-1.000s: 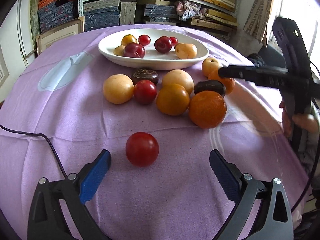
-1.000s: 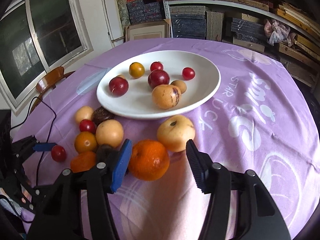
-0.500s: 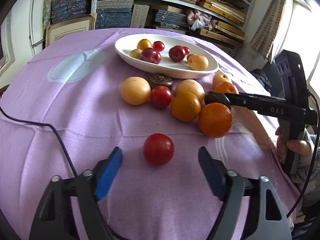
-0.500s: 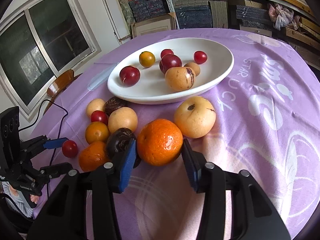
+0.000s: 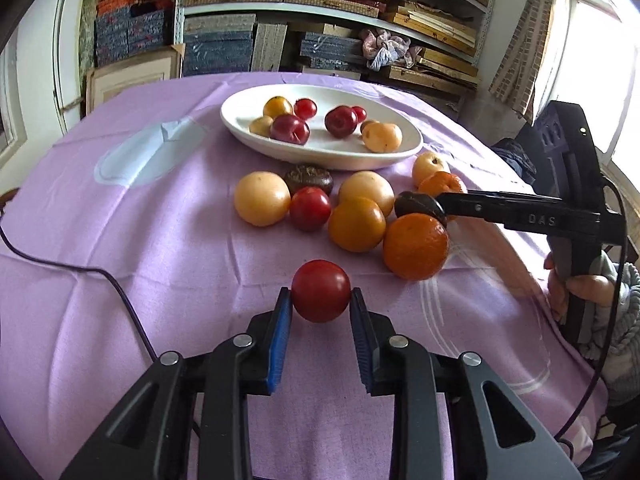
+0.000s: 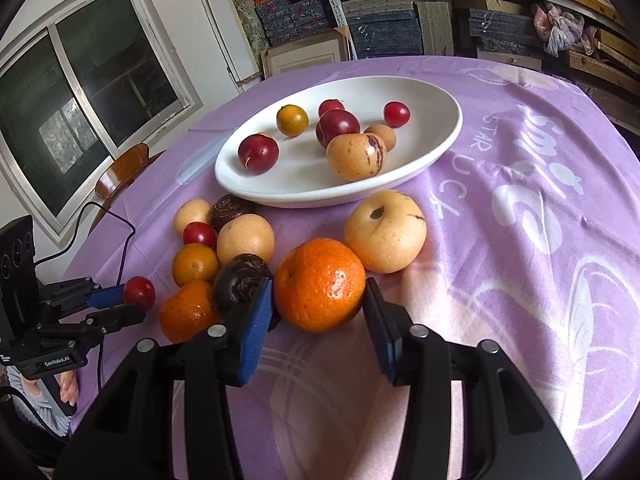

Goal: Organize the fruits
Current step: 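Carry the tomato and tangerine onto the plate and open both tools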

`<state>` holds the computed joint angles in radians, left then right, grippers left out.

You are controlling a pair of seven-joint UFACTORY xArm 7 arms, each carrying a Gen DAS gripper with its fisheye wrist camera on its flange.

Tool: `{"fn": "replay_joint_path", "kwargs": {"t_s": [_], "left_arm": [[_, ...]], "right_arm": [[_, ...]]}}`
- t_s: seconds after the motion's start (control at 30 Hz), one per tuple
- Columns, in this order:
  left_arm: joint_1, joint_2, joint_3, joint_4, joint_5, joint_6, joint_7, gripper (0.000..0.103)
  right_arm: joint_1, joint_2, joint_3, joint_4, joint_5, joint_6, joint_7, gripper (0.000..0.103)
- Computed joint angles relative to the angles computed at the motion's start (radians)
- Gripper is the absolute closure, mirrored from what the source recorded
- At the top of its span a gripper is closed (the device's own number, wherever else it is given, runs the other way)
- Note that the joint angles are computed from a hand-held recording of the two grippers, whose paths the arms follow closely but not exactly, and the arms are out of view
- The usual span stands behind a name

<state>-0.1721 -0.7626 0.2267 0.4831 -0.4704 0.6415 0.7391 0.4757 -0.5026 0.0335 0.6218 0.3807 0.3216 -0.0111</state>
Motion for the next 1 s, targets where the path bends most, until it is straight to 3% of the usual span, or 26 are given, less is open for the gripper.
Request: {"fn": "replay_joint_path", "kwargs": {"t_s": [0.1,0.27,0.4,0.6,0.67,0.73,0.83,0.9,0.97,1.0], "left_arm": [[-0.035,0.064,0.024,0.098,-0.032,0.02,0.013,0.074],[-0.074,0.286,-0.015,0.341,-0.074,-0.038,0.024,0.074],[-0.056,0.49,-0.07,0.508,-0.113,-0.032,-0.012,0.074],[0.018,0.63,-0.159,0.602,-0.095,-0.064,-0.055,0.073],[0.042,0.67,-0.184,0.633,-0.074,-0.068,-0.081,0.062],[0.059,0.682,-0.204,0.635,-0.067,-0.097,-0.096,0.027],[0.07,0.658,-0.216,0.602,-0.075,-0.147,-0.088,0.017],[0.072,0.618,-0.211,0.563,-0.08,-0.177,-0.064,0.014],[0.071,0.571,-0.197,0.518,-0.078,-0.208,-0.044,0.008],[0.065,0.537,-0.179,0.485,-0.097,-0.22,-0.011,0.003]], "right_arm": [[-0.014,-0.049,-0.003,-0.003,-0.006,-0.014,0.01,0.058],[-0.088,0.005,0.012,0.132,-0.089,0.018,0.041,0.058],[-0.132,0.158,0.034,0.267,-0.135,0.045,0.057,0.058],[-0.153,0.314,0.05,0.376,-0.124,0.024,0.033,0.058],[-0.165,0.342,0.067,0.397,-0.147,0.012,0.042,0.058],[-0.164,0.352,0.071,0.407,-0.138,0.007,0.028,0.058],[-0.17,0.314,0.078,0.376,-0.143,-0.024,0.038,0.051],[-0.15,0.245,0.064,0.323,-0.109,-0.048,0.019,0.037],[-0.141,0.142,0.064,0.237,-0.103,-0.091,0.027,0.014],[-0.152,0.091,0.078,0.193,-0.123,-0.111,0.049,0.01]]}}
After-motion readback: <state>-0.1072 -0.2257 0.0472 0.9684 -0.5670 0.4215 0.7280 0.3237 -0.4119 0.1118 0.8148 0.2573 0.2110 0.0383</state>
